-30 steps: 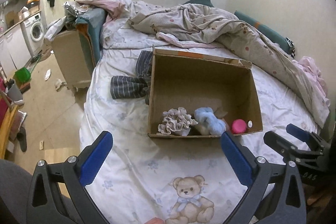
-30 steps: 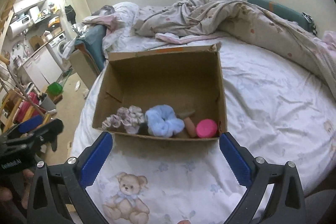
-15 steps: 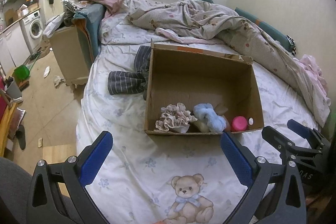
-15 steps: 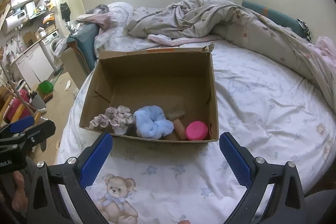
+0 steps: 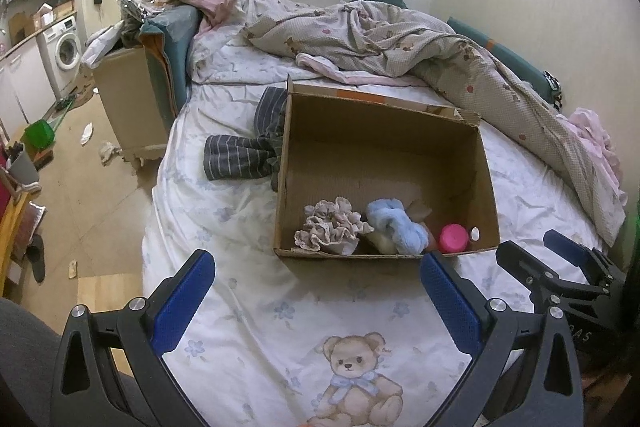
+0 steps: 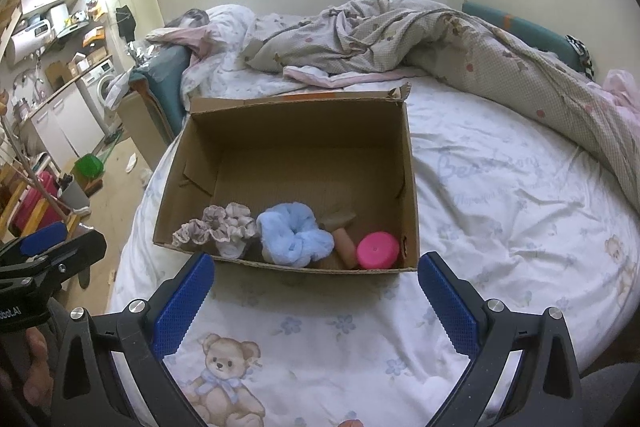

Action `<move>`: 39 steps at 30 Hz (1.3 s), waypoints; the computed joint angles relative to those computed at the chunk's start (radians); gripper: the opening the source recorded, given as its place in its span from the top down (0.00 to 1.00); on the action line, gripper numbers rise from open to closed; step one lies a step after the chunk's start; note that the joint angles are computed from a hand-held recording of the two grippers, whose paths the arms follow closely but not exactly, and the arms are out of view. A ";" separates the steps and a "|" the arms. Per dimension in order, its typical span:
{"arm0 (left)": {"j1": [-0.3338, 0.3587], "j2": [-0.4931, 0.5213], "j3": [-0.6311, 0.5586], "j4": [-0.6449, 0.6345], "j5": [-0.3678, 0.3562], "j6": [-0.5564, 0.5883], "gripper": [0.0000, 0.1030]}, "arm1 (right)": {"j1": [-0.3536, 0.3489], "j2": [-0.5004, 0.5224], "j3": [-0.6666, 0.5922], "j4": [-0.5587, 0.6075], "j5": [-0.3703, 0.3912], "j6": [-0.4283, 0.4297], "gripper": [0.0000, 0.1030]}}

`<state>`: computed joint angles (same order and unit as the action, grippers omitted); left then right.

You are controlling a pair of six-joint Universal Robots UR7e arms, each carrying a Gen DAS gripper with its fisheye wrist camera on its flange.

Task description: Organize soft objects

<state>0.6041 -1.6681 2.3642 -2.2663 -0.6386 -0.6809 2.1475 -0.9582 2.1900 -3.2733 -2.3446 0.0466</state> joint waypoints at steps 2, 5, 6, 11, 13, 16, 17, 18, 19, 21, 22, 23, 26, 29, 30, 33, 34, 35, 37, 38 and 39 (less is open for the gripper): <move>-0.001 -0.001 0.001 0.001 0.001 -0.002 0.01 | 0.001 0.001 -0.001 0.001 0.000 -0.004 0.00; -0.006 -0.003 0.005 -0.001 0.006 0.000 0.01 | 0.003 0.004 -0.002 0.003 0.000 -0.013 0.00; -0.006 -0.003 0.005 0.002 0.009 -0.001 0.01 | 0.003 0.003 -0.002 0.005 0.002 -0.014 0.00; -0.008 -0.003 0.006 0.005 0.010 -0.002 0.01 | 0.003 0.004 -0.001 0.002 0.003 -0.013 0.00; -0.006 -0.004 0.006 0.006 0.009 -0.003 0.01 | 0.004 0.004 -0.001 0.003 0.001 -0.013 0.00; -0.007 -0.004 0.005 0.010 0.010 -0.002 0.01 | 0.004 0.004 -0.001 0.005 0.002 -0.012 0.00; -0.007 -0.004 0.005 0.010 0.010 -0.002 0.01 | 0.004 0.004 0.000 0.001 0.003 -0.014 0.00; -0.007 -0.004 0.006 0.009 0.013 -0.005 0.01 | 0.003 0.005 0.000 -0.003 0.004 -0.016 0.00; -0.007 -0.004 0.008 0.006 0.015 -0.008 0.01 | 0.003 0.005 0.001 -0.007 0.003 -0.017 0.00; -0.002 -0.003 0.008 0.005 0.014 -0.014 0.01 | 0.001 0.005 0.003 -0.009 0.005 -0.016 0.00; -0.001 -0.003 0.008 0.006 0.013 -0.016 0.01 | 0.002 0.004 0.002 -0.007 0.005 -0.016 0.00; 0.002 -0.002 0.007 0.007 0.012 -0.017 0.01 | 0.002 0.004 0.002 -0.006 0.005 -0.014 0.00; 0.003 0.000 0.007 0.008 0.011 -0.018 0.01 | 0.001 0.005 0.003 -0.009 0.005 -0.016 0.00; 0.002 0.001 0.010 -0.003 0.013 -0.017 0.01 | 0.001 0.001 0.005 -0.007 0.011 -0.010 0.00; 0.003 0.002 0.010 -0.004 0.014 -0.017 0.01 | 0.001 0.001 0.006 -0.008 0.011 -0.006 0.00; 0.006 0.002 0.008 -0.003 0.011 -0.015 0.01 | 0.002 0.001 0.006 -0.008 0.011 -0.003 0.00; 0.006 0.002 0.007 -0.002 0.011 -0.017 0.01 | 0.001 0.000 0.006 -0.006 0.011 -0.002 0.00; 0.007 0.001 0.006 0.000 0.010 -0.017 0.01 | 0.002 0.000 0.006 -0.006 0.010 0.000 0.00; 0.007 0.001 0.006 0.001 0.011 -0.017 0.01 | 0.002 0.000 0.006 -0.007 0.012 -0.002 0.00; 0.008 0.001 0.007 0.004 0.012 -0.020 0.01 | 0.001 0.000 0.006 -0.008 0.012 -0.004 0.00; 0.008 0.001 0.005 0.006 0.011 -0.020 0.01 | 0.001 0.001 0.006 -0.007 0.011 -0.004 0.00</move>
